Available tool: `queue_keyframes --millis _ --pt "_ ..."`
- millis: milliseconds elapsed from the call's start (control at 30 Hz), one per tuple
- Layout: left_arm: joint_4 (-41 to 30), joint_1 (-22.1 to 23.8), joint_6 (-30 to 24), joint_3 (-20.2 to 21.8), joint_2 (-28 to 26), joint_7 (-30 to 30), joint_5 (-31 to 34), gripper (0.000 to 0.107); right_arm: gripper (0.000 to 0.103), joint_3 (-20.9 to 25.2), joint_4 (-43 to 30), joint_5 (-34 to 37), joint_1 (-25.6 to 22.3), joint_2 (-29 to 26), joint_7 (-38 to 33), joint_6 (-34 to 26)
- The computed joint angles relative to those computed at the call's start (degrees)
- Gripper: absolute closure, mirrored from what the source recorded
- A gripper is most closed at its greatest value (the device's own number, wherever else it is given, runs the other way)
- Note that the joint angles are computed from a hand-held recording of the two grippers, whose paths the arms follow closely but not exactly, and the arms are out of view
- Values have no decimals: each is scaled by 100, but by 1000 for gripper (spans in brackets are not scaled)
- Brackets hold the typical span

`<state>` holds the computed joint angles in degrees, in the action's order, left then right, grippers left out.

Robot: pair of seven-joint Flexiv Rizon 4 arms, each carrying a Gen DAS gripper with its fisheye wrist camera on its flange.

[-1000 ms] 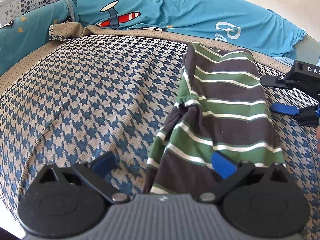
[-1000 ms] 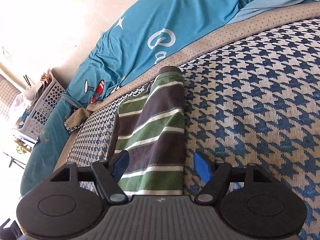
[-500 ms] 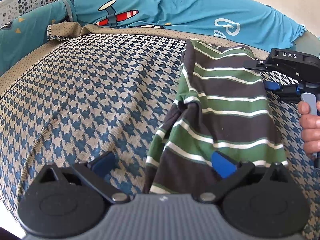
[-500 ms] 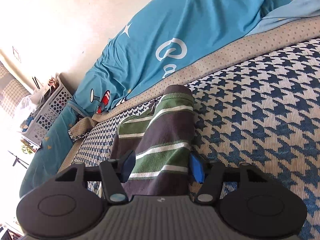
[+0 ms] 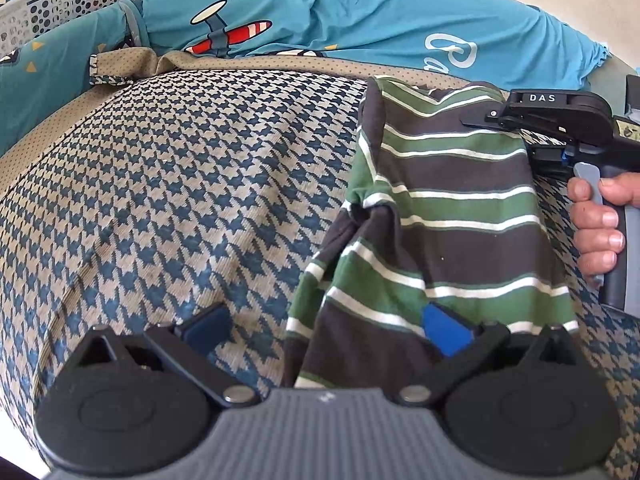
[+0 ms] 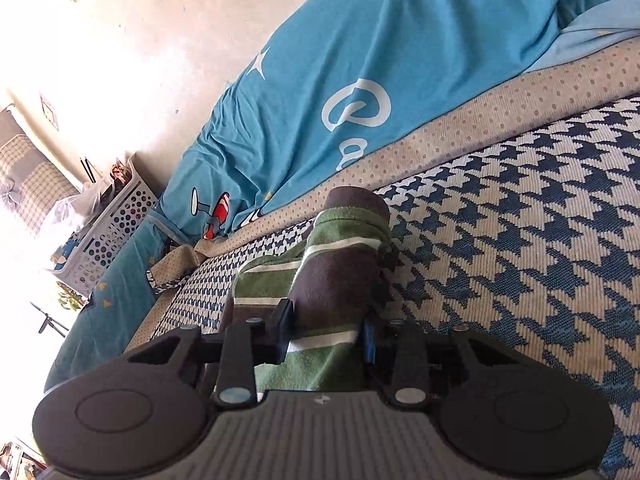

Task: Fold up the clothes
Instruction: 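Grasp the end of the folded striped shirt with the right gripper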

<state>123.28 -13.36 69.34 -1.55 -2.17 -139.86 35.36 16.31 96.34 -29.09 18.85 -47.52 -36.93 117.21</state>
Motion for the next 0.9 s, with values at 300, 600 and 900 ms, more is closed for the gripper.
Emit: queue_keyframes --millis 300,600,900 --pt "53 28 62 1 30 171 -247 4 92 -586 57 972 716 246 -111 -225" --pt "88 36 278 -62 116 389 -283 4 93 -2723 615 3175 2717 1008 -838 -617" --pt "-11 -61 310 -137 64 471 -220 4 93 -5621 1768 4402 5049 1443 -968 -1066"
